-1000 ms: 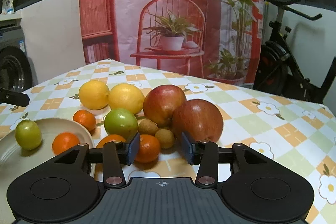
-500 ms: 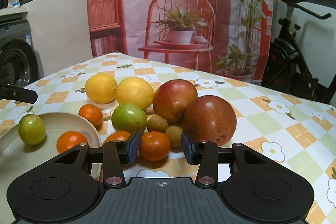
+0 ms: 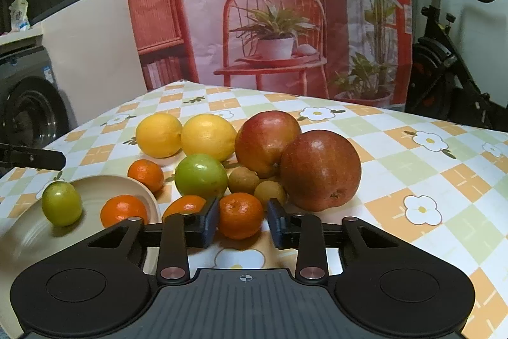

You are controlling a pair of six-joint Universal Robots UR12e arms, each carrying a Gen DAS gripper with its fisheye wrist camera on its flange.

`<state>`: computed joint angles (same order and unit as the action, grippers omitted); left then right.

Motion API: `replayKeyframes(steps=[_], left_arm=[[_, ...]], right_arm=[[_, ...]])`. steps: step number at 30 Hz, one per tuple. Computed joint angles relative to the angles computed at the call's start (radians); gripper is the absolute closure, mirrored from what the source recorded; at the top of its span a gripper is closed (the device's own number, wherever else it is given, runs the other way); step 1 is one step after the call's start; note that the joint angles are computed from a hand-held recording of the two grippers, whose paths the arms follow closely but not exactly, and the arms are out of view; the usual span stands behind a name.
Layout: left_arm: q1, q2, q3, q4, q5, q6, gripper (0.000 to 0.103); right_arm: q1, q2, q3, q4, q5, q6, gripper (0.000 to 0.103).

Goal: Organize fruits
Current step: 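Grasp another tangerine from the cluster with the right gripper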

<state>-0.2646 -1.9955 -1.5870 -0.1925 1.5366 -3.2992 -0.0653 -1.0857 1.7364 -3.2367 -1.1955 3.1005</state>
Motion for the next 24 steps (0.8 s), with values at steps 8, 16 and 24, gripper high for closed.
replayKeyframes(steps=[8, 16, 24], left_arm=[[-0.001, 0.002, -0.004, 0.003, 0.004, -0.002, 0.043], [0.0, 0.005, -0.008, 0.007, 0.006, -0.005, 0.043], [0.0, 0.005, -0.008, 0.007, 0.006, -0.006, 0.042]], right_arm=[[-0.003, -0.003, 0.01, -0.03, 0.0, 0.03, 0.08], [-0.006, -0.002, 0.015, -0.05, -0.004, 0.052, 0.078], [-0.005, -0.004, 0.016, -0.048, -0.01, 0.046, 0.077]])
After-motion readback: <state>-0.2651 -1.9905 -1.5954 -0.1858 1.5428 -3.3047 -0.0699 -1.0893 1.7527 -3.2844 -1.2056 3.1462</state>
